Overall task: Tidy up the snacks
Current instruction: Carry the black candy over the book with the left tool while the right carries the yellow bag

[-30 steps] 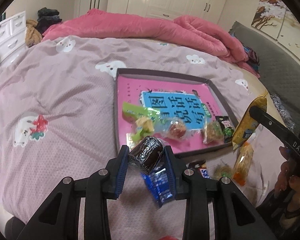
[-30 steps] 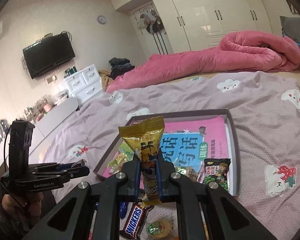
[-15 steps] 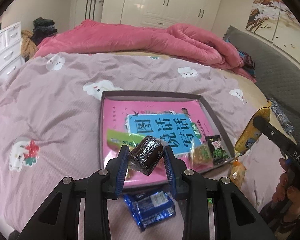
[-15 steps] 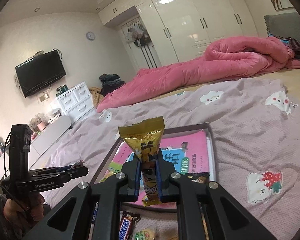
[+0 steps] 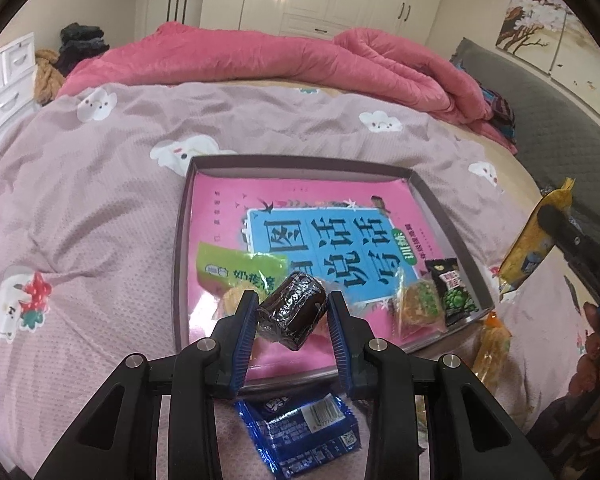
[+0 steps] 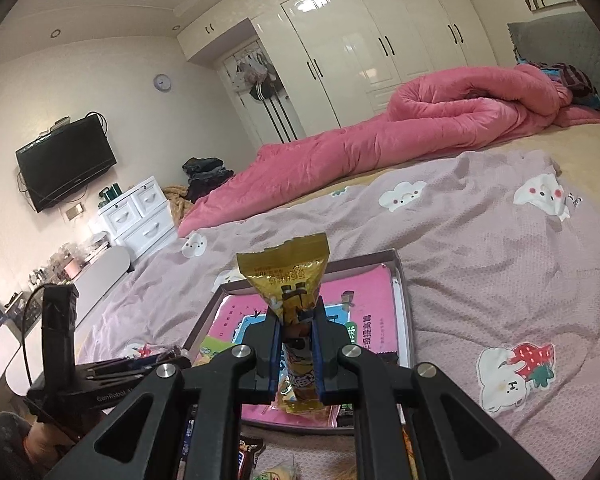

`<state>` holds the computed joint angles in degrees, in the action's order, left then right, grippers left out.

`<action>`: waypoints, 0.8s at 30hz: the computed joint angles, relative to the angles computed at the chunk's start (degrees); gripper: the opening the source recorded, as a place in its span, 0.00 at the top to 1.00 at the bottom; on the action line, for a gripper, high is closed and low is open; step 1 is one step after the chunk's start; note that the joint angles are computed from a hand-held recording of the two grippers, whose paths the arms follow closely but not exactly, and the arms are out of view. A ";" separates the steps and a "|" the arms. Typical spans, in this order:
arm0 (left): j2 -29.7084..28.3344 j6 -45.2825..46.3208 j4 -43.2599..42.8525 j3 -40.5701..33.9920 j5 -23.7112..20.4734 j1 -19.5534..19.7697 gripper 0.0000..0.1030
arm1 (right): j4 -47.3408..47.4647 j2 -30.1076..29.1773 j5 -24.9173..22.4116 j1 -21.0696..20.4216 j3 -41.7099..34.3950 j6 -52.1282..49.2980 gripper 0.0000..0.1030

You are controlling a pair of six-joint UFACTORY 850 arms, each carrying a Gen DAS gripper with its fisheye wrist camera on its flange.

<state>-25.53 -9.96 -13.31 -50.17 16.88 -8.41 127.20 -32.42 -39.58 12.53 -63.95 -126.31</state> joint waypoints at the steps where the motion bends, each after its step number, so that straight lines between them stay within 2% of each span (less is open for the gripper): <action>1: -0.38 -0.14 0.41 -0.18 0.15 0.03 0.65 | -0.07 -0.08 0.27 0.10 -0.11 0.18 0.87; 7: -2.24 -0.57 1.77 -1.32 0.01 0.12 0.65 | -0.18 -0.78 1.58 0.51 -0.89 0.65 0.87; 17: -4.60 -6.51 7.95 -2.49 -0.18 0.64 0.65 | -2.12 -2.63 3.58 0.91 -2.71 2.94 0.87; 24: -5.31 -5.56 7.43 -3.29 0.18 0.44 0.65 | -4.58 -3.85 5.01 1.29 -4.14 4.74 0.87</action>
